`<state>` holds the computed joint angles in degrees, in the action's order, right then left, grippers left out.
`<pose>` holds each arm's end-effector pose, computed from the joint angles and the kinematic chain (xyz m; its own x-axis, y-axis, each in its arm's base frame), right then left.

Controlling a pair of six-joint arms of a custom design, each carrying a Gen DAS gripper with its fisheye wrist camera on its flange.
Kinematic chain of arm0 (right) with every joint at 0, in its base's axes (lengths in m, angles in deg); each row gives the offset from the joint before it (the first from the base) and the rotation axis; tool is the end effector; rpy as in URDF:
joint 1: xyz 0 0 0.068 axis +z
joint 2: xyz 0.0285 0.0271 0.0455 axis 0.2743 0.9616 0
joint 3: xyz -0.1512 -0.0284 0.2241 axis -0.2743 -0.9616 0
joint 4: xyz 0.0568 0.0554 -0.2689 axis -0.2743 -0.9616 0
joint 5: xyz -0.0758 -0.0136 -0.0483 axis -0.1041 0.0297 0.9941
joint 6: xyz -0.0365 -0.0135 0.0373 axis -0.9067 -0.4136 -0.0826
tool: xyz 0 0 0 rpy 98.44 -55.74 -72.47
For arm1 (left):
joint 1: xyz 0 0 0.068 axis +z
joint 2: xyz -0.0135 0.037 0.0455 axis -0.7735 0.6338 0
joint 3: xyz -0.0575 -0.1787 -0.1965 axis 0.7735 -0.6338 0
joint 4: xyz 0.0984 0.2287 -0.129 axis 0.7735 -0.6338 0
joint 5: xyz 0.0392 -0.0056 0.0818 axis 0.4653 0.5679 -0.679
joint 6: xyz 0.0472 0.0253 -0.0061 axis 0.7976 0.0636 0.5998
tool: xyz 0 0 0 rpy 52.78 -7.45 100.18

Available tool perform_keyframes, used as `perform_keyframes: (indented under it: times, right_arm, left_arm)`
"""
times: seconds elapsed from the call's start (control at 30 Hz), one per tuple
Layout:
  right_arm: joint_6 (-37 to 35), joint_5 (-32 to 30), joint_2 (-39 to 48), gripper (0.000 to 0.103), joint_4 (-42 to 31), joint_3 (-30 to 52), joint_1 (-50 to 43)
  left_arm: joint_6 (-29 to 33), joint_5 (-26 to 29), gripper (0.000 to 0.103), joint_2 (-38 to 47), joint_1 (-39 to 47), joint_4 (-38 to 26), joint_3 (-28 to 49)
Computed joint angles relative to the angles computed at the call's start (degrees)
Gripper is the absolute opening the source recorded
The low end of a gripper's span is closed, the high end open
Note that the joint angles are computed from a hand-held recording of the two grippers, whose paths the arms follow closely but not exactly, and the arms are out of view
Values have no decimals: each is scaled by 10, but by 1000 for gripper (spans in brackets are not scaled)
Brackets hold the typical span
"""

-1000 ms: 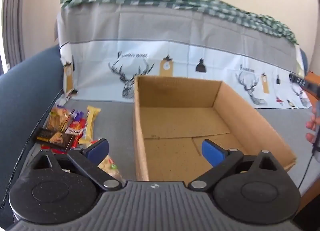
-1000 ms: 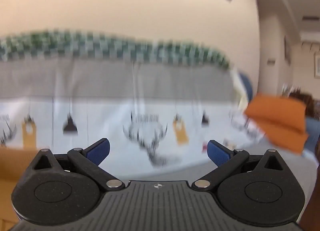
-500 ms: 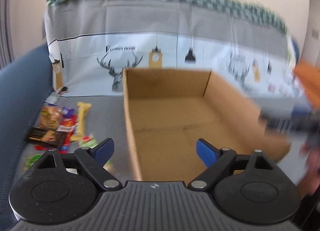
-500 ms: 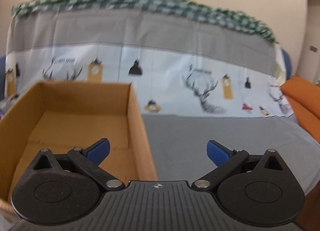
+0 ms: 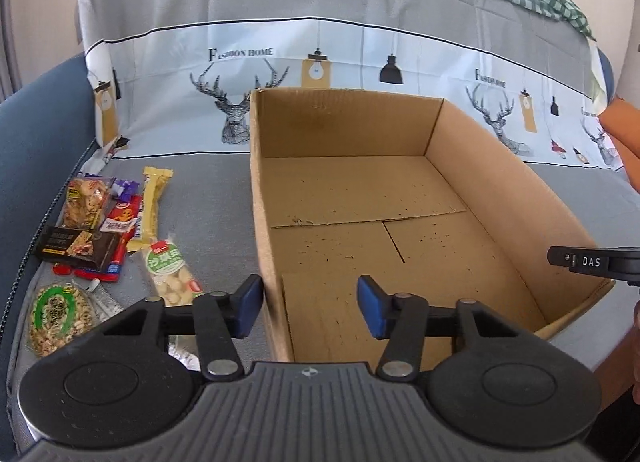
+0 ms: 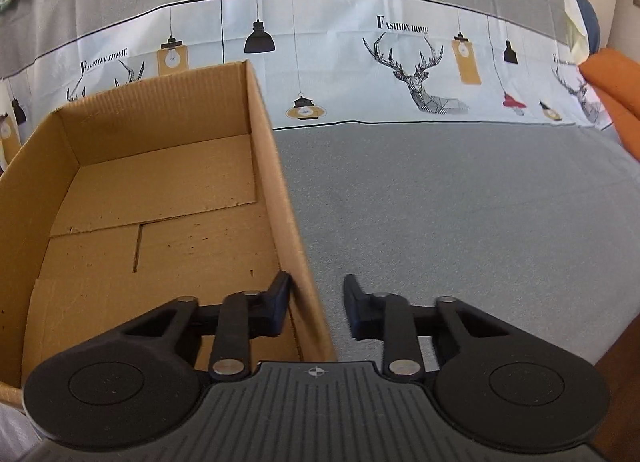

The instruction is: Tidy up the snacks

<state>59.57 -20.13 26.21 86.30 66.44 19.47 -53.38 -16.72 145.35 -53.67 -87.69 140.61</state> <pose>0.2724 0.0047 0.1167 -0.6172 0.3076 -0.7242 0.4324 0.9015 0.0143 0.3547 -0.0298 0.1497 -0.6214 0.2623 -0.7383 0.4362 0.8986 -0.0479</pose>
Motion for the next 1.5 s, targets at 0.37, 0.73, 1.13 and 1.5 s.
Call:
perform_keyframes:
  times: [0.37,0.73,1.13,1.5]
  right_arm:
    - [16,29,-16,26,11,-17,1]
    - [-39,139,-89,82,75,-51,102]
    - [7,266,-118,100,54,-44,252]
    - [20,257,-72,96,52,-7,277]
  left_arm:
    - [-4,28,59,-24,-1,25,-22]
    - [-7,63,78,-81,9,25,-55]
    - [7,90,80,-150,29,5,-96]
    - [24,104,80,-159,40,-3,-106]
